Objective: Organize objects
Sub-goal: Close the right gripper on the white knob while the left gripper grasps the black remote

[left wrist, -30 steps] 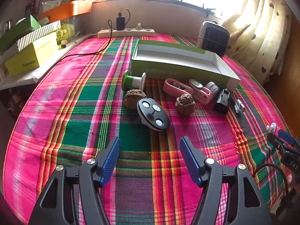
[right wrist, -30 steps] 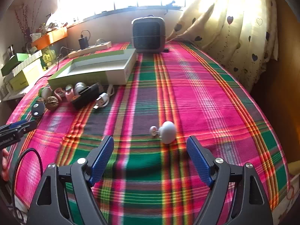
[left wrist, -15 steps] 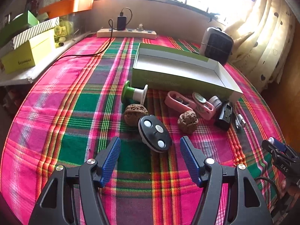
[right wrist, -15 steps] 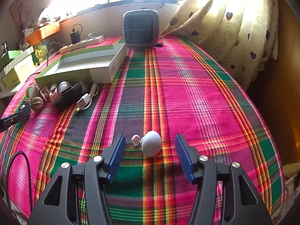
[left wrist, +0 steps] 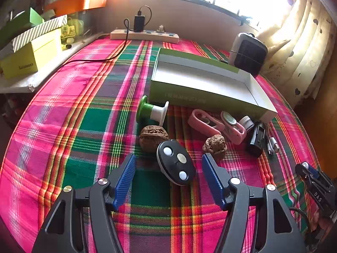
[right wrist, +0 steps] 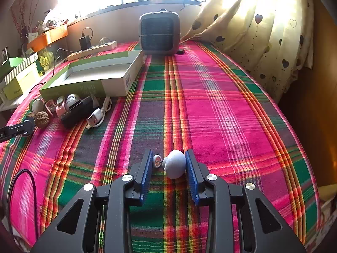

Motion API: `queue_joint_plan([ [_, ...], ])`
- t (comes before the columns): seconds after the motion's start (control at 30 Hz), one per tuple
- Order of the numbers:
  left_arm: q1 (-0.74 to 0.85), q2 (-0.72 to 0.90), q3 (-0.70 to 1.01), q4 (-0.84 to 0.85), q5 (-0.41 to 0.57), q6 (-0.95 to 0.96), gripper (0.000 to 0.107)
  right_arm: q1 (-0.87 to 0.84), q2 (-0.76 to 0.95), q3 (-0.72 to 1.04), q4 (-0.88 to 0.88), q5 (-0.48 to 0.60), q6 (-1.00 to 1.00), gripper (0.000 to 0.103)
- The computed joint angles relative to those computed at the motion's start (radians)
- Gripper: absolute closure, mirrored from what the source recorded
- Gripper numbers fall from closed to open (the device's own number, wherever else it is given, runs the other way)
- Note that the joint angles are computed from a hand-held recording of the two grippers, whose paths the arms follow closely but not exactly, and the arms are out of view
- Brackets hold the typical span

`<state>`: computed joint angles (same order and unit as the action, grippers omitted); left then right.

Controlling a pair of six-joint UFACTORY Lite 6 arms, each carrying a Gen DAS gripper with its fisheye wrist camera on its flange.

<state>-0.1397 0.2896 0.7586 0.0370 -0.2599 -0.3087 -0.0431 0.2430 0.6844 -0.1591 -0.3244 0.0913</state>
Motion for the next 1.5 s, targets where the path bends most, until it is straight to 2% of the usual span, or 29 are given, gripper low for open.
queue_joint_plan([
  [0.1,0.008,0.006,0.007,0.009,-0.003,-0.016,0.046,0.003,0.004,0.009,-0.034,0.006,0.031,0.070],
  [0.2,0.013,0.015,0.018,0.035,0.004,-0.043,0.059,0.011,0.010,0.020,-0.051,0.012,0.052,0.070],
  [0.4,0.025,0.028,0.035,0.088,0.004,-0.102,0.069,0.035,0.026,0.045,-0.088,0.023,0.085,0.070],
  [0.53,0.017,0.027,0.038,0.074,0.004,-0.082,0.082,0.049,0.032,0.057,-0.111,0.032,0.106,0.070],
  [0.63,0.003,0.027,0.040,-0.001,0.006,-0.004,0.082,0.060,0.033,0.066,-0.109,0.038,0.104,0.070],
  [0.83,0.002,0.023,0.037,-0.005,0.008,-0.005,0.082,0.075,0.034,0.073,-0.124,0.037,0.119,0.070],
  [1.3,-0.017,-0.046,-0.002,-0.161,0.008,0.175,0.082,0.117,0.034,0.098,-0.169,0.050,0.156,0.070],
  [1.5,-0.019,-0.091,-0.009,-0.157,0.016,0.187,0.082,0.135,0.029,0.118,-0.221,0.062,0.204,0.070],
])
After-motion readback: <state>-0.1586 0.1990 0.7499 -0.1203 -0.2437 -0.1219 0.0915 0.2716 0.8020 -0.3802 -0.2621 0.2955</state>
